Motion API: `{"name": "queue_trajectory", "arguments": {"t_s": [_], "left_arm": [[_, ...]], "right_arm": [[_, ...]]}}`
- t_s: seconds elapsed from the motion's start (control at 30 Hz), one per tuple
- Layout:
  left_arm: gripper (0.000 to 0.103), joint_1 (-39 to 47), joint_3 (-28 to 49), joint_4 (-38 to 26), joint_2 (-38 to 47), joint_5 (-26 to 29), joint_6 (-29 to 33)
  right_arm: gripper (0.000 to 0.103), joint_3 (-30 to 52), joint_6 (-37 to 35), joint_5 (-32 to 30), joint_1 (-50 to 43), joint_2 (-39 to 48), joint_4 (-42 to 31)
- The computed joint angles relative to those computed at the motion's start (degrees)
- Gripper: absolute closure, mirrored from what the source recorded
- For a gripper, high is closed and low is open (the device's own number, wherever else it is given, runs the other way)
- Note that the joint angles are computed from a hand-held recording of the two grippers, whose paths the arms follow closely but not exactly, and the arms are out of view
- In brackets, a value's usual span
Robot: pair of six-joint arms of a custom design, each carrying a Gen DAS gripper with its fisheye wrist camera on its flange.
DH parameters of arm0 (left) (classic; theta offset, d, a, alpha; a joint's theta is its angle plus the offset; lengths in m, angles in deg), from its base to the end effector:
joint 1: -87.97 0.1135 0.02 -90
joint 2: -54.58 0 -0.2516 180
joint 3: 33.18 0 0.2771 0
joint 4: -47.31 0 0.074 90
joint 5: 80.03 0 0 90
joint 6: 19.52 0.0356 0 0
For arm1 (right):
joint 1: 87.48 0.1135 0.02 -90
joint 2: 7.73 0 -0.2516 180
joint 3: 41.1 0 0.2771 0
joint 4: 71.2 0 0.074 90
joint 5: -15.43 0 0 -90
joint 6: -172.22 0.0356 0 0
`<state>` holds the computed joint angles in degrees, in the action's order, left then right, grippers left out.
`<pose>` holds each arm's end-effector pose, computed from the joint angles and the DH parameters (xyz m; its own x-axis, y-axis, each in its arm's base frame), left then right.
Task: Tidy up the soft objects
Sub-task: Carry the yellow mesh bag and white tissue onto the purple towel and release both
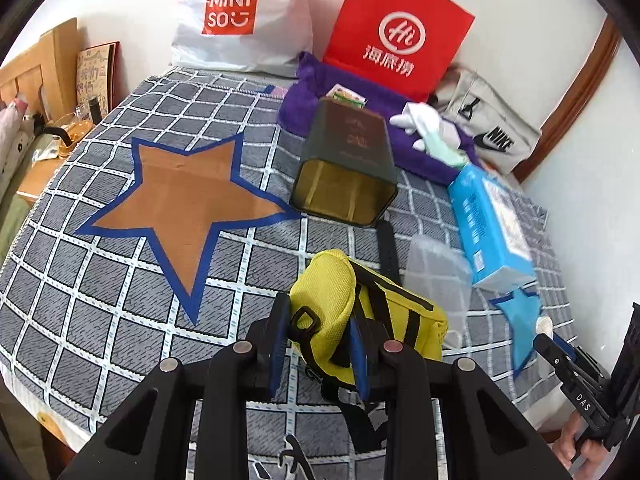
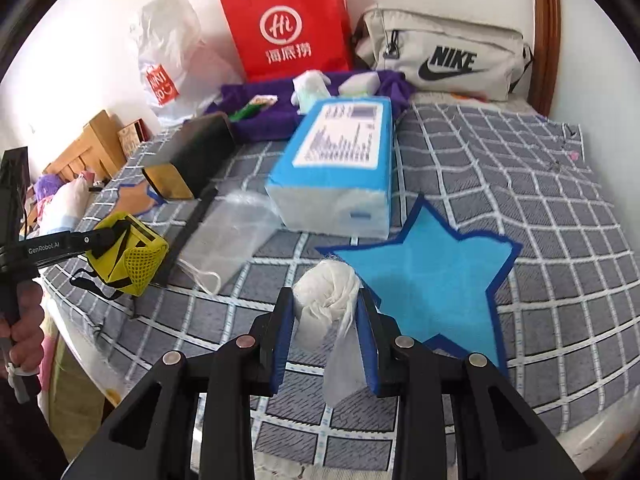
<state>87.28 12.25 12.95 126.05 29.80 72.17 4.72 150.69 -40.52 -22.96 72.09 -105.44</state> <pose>0.2419 -0.0150 0.1369 -0.8638 0.0381 -0.5024 0.2044 0.9379 -0.2803 0.1228 0.2114 0.1101 -0.7593 0.1982 -0.6198 0.1299 0.9795 0.1540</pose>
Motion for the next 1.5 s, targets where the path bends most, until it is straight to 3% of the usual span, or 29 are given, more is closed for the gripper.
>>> {"name": "queue_trajectory", "arguments": {"t_s": [0.23, 0.63, 1.1, 1.5], "left_arm": [[0.077, 1.5, 3.2, -4.7, -3.5, 3.0, 0.0], [0.077, 0.0, 14.0, -10.2, -2.2, 3.4, -1.9], [0.077, -4.3, 25.2, -9.1, 8.9, 0.6, -6.5], [0.077, -6.4, 38.4, -8.4, 24.7, -0.5, -7.8]], "right_arm": [[0.072, 5.3, -1.5, 3.3, 1.0, -4.7, -8.9], [0.072, 11.8, -10.4, 5.5, -4.2, -10.9, -12.7], [0.072, 11.7, -23.5, -0.2, -15.6, -13.0, -4.1], [0.072, 16.7, -33.9, -10.6, -29.1, -2.1, 5.4]]}}
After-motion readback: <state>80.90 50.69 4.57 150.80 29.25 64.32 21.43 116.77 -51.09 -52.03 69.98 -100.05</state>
